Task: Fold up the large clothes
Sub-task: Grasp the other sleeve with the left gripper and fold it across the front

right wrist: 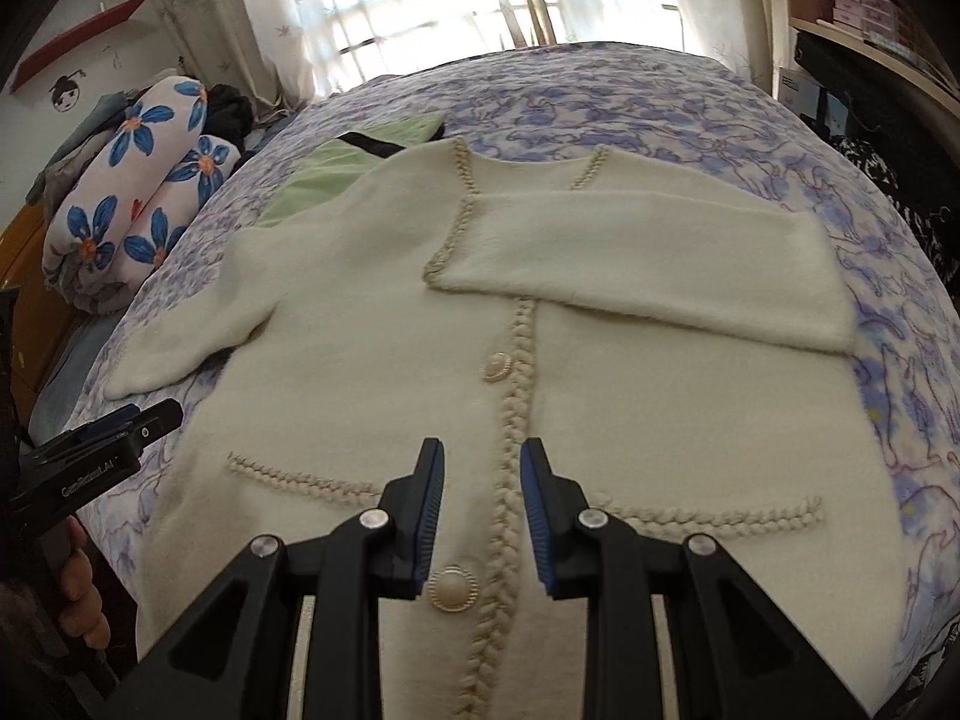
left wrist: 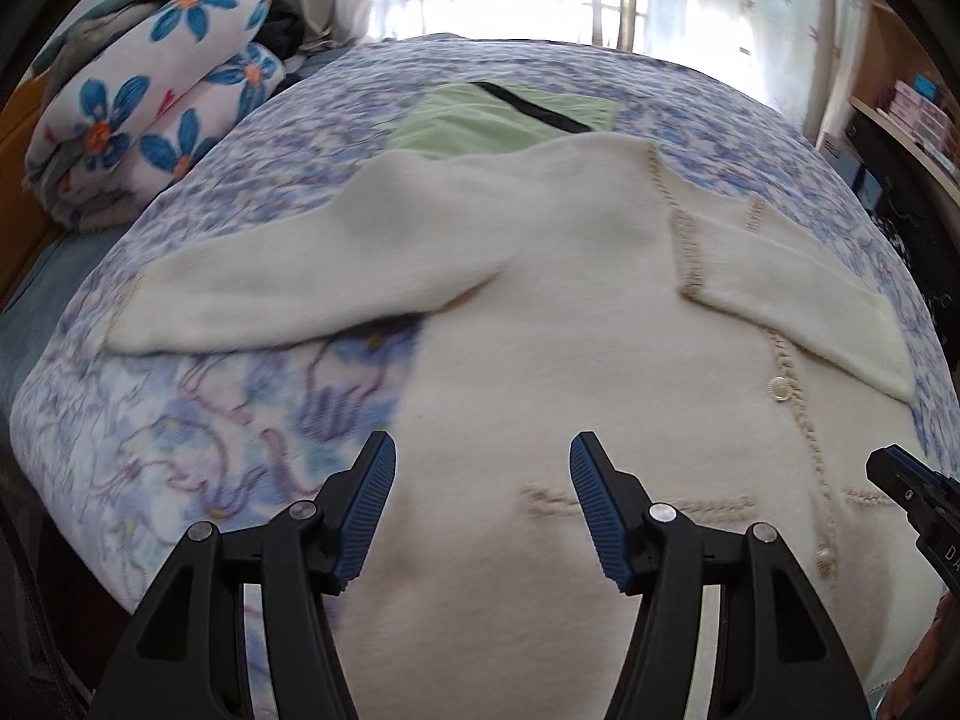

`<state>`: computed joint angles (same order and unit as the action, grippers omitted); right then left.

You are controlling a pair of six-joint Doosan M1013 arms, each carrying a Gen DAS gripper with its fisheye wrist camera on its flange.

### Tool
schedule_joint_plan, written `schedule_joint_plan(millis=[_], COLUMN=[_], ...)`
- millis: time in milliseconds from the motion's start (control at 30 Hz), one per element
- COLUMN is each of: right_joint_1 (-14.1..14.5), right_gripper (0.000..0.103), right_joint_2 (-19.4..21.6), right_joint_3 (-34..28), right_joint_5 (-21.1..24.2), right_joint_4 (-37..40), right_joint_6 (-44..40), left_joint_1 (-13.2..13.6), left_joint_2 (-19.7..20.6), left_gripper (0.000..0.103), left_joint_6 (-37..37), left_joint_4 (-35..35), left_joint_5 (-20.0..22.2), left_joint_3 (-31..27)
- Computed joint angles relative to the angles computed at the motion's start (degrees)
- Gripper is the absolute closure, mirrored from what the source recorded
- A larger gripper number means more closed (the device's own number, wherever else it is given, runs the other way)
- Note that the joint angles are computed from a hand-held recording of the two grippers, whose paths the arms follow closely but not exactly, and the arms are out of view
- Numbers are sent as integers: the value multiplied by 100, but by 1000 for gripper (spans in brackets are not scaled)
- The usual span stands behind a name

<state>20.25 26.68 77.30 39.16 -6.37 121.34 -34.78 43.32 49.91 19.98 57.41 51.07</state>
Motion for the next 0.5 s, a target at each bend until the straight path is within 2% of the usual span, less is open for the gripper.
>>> schedule_joint_plan(millis=[233,500], right_joint_1=[274,438], right_gripper=[77,77], right_joint_2=[291,867], right_joint_3=[-523,-1369], right_joint_5=[-15,92], right_joint_4=[58,96], right_joint_6=[-301,-351], left_joint_1=[377,1035], left_joint_2=[-344,-416], left_gripper=[43,40], left_joint_6=[-292,-98], left_joint_4=[-248,-1668], left_joint_5=[-418,-1391], left_joint_3=[705,1219])
